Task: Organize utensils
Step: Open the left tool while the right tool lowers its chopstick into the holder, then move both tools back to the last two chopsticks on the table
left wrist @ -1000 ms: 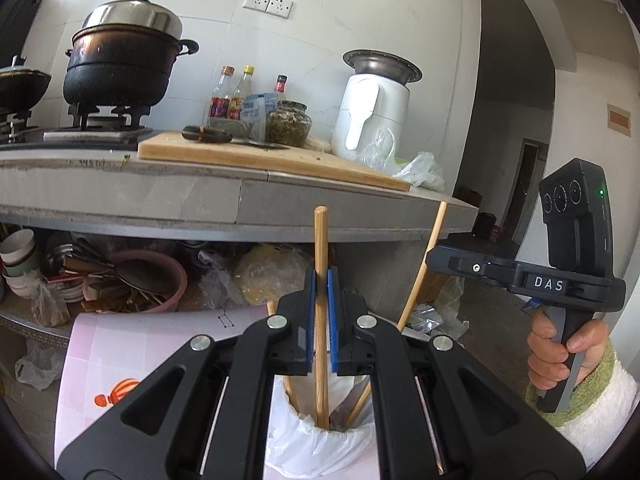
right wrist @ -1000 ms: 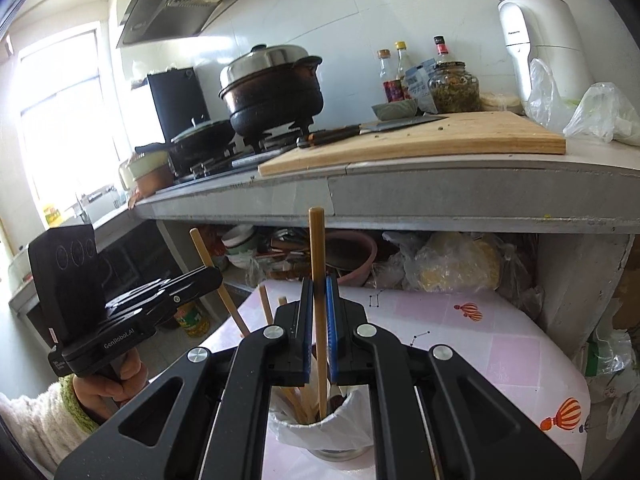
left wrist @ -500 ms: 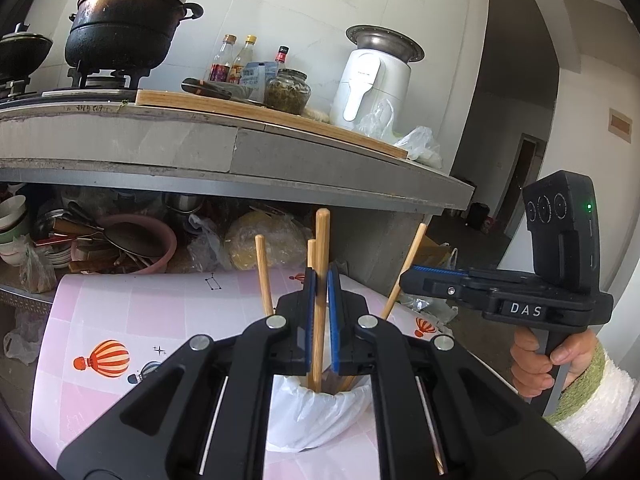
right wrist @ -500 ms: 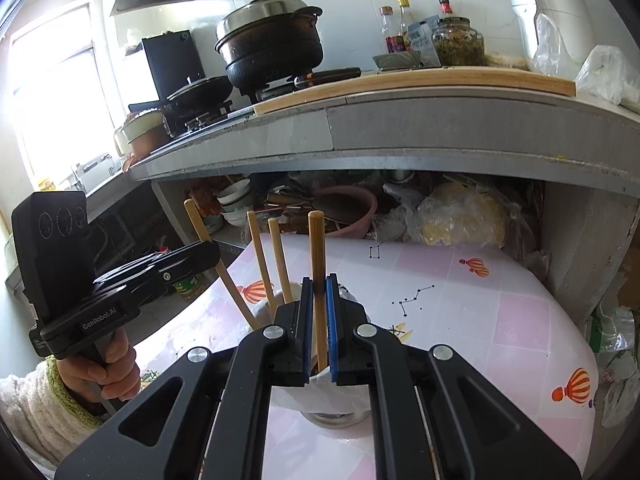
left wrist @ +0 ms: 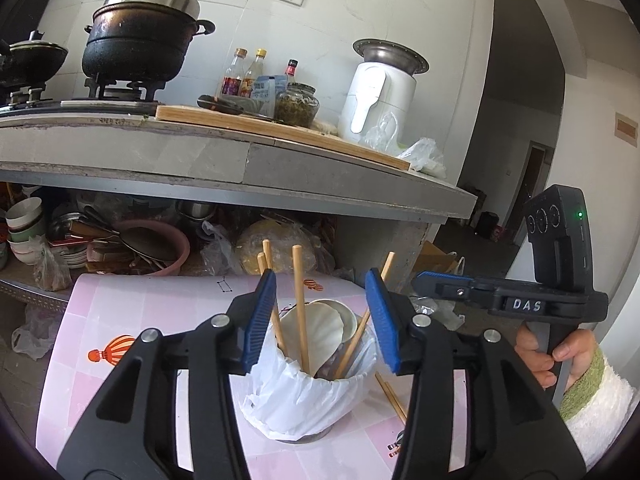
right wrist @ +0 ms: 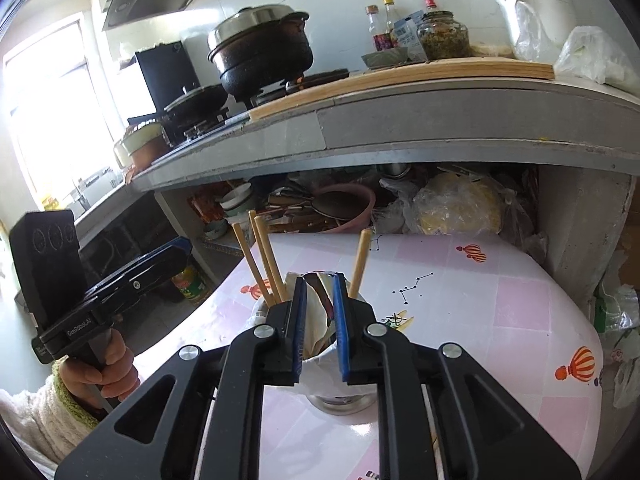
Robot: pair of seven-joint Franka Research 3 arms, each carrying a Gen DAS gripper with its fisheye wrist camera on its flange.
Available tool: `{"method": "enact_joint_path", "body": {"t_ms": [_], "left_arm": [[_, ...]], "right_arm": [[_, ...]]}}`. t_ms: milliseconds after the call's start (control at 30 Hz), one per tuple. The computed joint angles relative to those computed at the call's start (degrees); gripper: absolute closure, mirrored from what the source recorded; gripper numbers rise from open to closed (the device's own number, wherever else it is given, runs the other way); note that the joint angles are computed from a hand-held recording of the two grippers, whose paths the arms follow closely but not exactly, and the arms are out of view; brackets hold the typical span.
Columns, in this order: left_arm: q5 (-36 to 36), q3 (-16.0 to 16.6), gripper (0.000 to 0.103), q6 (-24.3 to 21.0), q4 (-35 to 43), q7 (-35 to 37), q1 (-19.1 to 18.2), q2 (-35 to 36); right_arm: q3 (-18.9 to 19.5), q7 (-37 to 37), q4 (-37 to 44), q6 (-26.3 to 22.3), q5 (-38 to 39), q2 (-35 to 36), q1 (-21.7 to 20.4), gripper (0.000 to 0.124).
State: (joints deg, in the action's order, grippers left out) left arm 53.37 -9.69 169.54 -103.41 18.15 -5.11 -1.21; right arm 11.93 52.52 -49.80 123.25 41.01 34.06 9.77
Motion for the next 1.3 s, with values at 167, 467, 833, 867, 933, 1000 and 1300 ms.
{"method": "enact_joint_path", "body": {"t_ms": [167,467,833,867,933,1000,1300], "left_arm": [[4.18,-1.37,0.055,0.23,-3.85,-4.15,0.57,-4.19],[-8.32,-3.43,0.053,2.73,-12.64,6.14,-1.48,-7.2],[-35.85,-2.8,0.053,-0.65,-16.12,23.16,-7.55,-0.79],[-37.55,-2.74,0.053,-0.46,-16.52,23.81,-7.66,-0.74],[-41.03,-2.59,0.054,0.22,-17.14,25.37,-7.85,-0.61],[-43.06,-2.55,0.054,0.67,-17.59,26.15,-7.91,-0.66],[-43.25,-2.94,0.054,-0.84,-15.11,26.86,-7.86,1.55]], "right_arm": [[0.19,-4.63,-13.89,3.9,7.75,-9.2,-4.32,0.11],[-6.46,-0.98,-30.75,5.41,3.32,-16.3,-3.29,0.11],[-7.29,10.56,-32.15,3.27,-8.2,-10.13,-0.79,0.112],[-7.18,10.87,-31.9,3.07,-8.4,-9.84,-0.82,0.112],[-7.16,11.5,-31.4,2.94,-9.32,-9.3,-0.63,0.115],[-7.07,11.45,-31.34,2.95,-9.82,-8.91,-0.69,0.117],[-7.06,11.22,-32.75,5.27,-10.94,-9.32,-0.64,0.119]]}}
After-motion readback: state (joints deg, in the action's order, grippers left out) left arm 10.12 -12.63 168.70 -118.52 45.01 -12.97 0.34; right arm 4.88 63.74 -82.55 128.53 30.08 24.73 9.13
